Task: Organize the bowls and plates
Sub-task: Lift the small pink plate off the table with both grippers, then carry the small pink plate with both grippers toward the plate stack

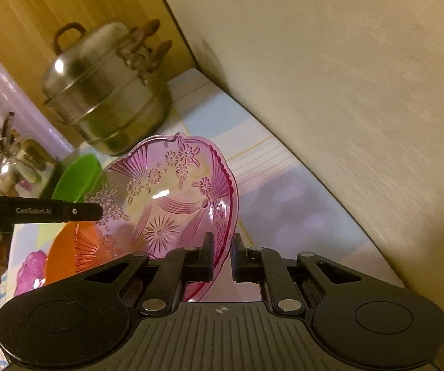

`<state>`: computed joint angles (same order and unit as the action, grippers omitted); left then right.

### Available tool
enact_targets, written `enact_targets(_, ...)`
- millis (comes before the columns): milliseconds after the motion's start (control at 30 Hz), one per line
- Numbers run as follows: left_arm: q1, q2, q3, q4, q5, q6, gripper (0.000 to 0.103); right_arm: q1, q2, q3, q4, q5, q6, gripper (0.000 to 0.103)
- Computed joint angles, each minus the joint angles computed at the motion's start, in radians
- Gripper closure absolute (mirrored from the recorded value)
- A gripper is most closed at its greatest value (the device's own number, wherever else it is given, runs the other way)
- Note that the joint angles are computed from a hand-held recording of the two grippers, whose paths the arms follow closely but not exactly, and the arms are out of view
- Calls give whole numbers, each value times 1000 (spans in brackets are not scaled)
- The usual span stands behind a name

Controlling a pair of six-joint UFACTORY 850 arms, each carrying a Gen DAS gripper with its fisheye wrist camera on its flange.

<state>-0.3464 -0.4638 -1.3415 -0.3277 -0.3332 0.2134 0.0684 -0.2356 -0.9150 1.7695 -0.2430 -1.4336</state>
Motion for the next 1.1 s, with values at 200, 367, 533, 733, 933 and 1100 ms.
enact_targets(200, 6, 142, 152, -54, 56, -1, 92, 19, 110, 76, -15, -5, 4, 93)
enact_targets(367, 23, 250, 270, -89, 95, -6, 92, 53, 183, 125, -17, -5, -8, 93)
enact_targets(533, 39, 358, 380, -28, 125, -90, 92, 95, 237, 163, -12, -9, -20, 93)
enact_targets(733, 79, 484, 520, -58, 162, -99, 92, 158, 274, 187, 4, -9, -37, 93)
enact_targets(933, 124, 602, 650, -80, 192, -107, 92, 242, 302, 210, 47, 20, -89, 93)
enact_targets(1100, 180, 703, 749, -179, 197, -24, 92, 310, 303, 222, 56, 32, -104, 93)
